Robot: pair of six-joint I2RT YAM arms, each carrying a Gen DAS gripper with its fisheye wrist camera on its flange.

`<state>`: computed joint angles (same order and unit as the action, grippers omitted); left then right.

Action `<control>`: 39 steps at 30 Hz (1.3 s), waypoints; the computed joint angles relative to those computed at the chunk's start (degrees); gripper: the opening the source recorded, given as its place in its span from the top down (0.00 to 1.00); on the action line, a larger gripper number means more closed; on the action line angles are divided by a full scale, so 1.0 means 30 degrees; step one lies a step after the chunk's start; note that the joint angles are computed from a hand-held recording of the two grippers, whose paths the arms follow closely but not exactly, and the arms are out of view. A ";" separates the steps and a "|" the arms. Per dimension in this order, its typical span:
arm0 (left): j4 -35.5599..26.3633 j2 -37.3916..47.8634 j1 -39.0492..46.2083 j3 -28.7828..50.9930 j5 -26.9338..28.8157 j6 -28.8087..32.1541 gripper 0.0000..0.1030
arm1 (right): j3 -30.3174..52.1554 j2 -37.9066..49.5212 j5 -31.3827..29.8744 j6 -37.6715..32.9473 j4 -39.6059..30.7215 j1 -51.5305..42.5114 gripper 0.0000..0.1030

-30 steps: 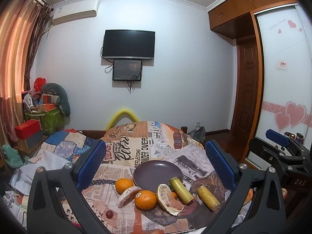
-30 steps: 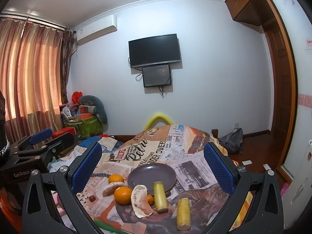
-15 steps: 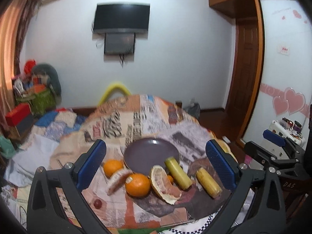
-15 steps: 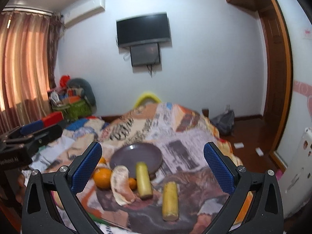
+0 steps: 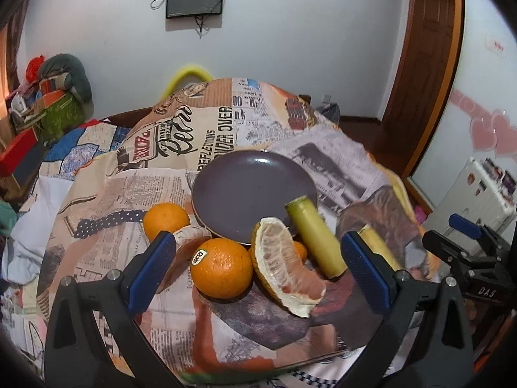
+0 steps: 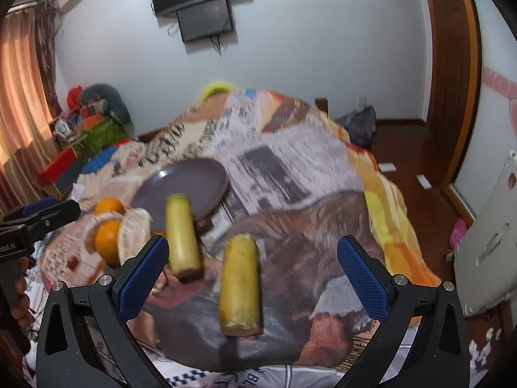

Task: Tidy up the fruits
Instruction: 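Grasp a yellow cane piece with the right tool while the left tool reaches toward the large stickered orange, then close the left tool on the large stickered orange while the right tool lifts the cane piece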

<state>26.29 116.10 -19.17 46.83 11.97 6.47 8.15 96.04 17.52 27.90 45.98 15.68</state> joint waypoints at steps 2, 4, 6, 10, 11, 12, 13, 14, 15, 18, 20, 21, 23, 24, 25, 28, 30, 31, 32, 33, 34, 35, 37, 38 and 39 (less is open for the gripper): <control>-0.0332 0.0533 -0.0136 0.0414 -0.0157 0.0399 0.00 | 0.0350 0.1321 -0.1043 -0.0189 0.0707 -0.0667 0.01; -0.0610 0.1145 -0.0119 0.0861 -0.0116 0.0576 0.00 | 0.0612 0.2361 -0.2004 -0.0116 0.1111 -0.1148 0.05; -0.0943 0.1701 0.0049 0.1299 0.0057 0.0323 0.00 | 0.0928 0.3486 -0.3146 -0.0032 0.1386 -0.1678 0.12; -0.1747 0.2672 0.0137 0.2237 0.0253 -0.0047 0.05 | 0.1939 0.5663 -0.4513 -0.0020 0.1654 -0.2170 0.26; -0.1914 0.2858 0.0059 0.2413 0.0116 0.0033 0.10 | 0.2102 0.6012 -0.4837 -0.0096 0.1621 -0.2233 0.31; -0.2136 0.3140 -0.0017 0.2692 -0.0021 0.0155 0.12 | 0.2224 0.6328 -0.5088 -0.0161 0.1632 -0.2252 0.33; -0.2285 0.3335 -0.0019 0.2887 -0.0049 0.0191 0.12 | 0.2304 0.6600 -0.5299 -0.0217 0.1693 -0.2243 0.36; -0.2429 0.3539 0.0008 0.3107 -0.0023 0.0085 0.13 | 0.2426 0.6811 -0.5436 -0.0284 0.1723 -0.2255 0.39; -0.2584 0.3781 0.0132 0.3353 0.0129 -0.0131 0.14 | 0.2479 0.6963 -0.5540 -0.0308 0.1736 -0.2155 0.40; -0.2893 0.4120 0.0472 0.3734 0.0318 -0.0389 0.15 | 0.2792 0.7420 -0.5909 -0.0519 0.1706 -0.2184 0.47; -0.3044 0.4287 0.0693 0.3919 0.0400 -0.0346 0.15 | 0.3032 0.7725 -0.6188 -0.0599 0.1742 -0.2390 0.47; -0.3109 0.4368 0.0792 0.4006 0.0372 -0.0302 0.16 | 0.3086 0.7862 -0.6234 -0.0592 0.1871 -0.2440 0.48; -0.3153 0.4498 0.0971 0.4103 0.0331 -0.0228 0.19 | 0.3191 0.7907 -0.6252 -0.0712 0.1943 -0.2462 0.49; -0.3237 0.4585 0.1034 0.4202 0.0321 -0.0203 0.22 | 0.3238 0.7909 -0.6272 -0.0809 0.1948 -0.2466 0.50; -0.3316 0.4681 0.1103 0.4289 0.0353 -0.0172 0.24 | 0.3373 0.7932 -0.6259 -0.0918 0.1836 -0.2442 0.52; -0.3722 0.5220 0.1365 0.4844 0.0682 -0.0179 0.28 | 0.3826 0.8030 -0.5888 -0.1106 0.1455 -0.2125 0.54; -0.3680 0.5356 0.1467 0.4919 0.0982 -0.0280 0.28 | 0.3992 0.8119 -0.5741 -0.1162 0.1376 -0.1974 0.57; -0.3610 0.5389 0.1476 0.4914 0.1045 -0.0247 0.28 | 0.4062 0.8178 -0.5673 -0.1152 0.1361 -0.1958 0.57; -0.3517 0.5435 0.1487 0.4913 0.1093 -0.0176 0.28 | 0.4132 0.8210 -0.5721 -0.1156 0.1350 -0.2014 0.58; -0.3428 0.5491 0.1502 0.4925 0.1163 -0.0067 0.28 | 0.4095 0.8311 -0.5802 -0.1133 0.1552 -0.2151 0.59; -0.3429 0.5557 0.1519 0.4988 0.1223 0.0018 0.28 | 0.4098 0.8305 -0.5777 -0.1100 0.1549 -0.2202 0.63; -0.3588 0.5618 0.1596 0.5112 0.1374 0.0093 0.29 | 0.4082 0.8307 -0.5912 -0.1050 0.1594 -0.2262 0.64; -0.3831 0.5620 0.1764 0.5177 0.1651 0.0135 0.32 | 0.3933 0.8461 -0.6262 -0.0929 0.2064 -0.2468 0.64; -0.3968 0.5586 0.1842 0.5189 0.1739 0.0191 0.33 | 0.3876 0.8541 -0.6263 -0.0844 0.2266 -0.2444 0.64; -0.4014 0.5570 0.1867 0.5183 0.1759 0.0236 0.34 | 0.3844 0.8576 -0.6210 -0.0792 0.2367 -0.2393 0.64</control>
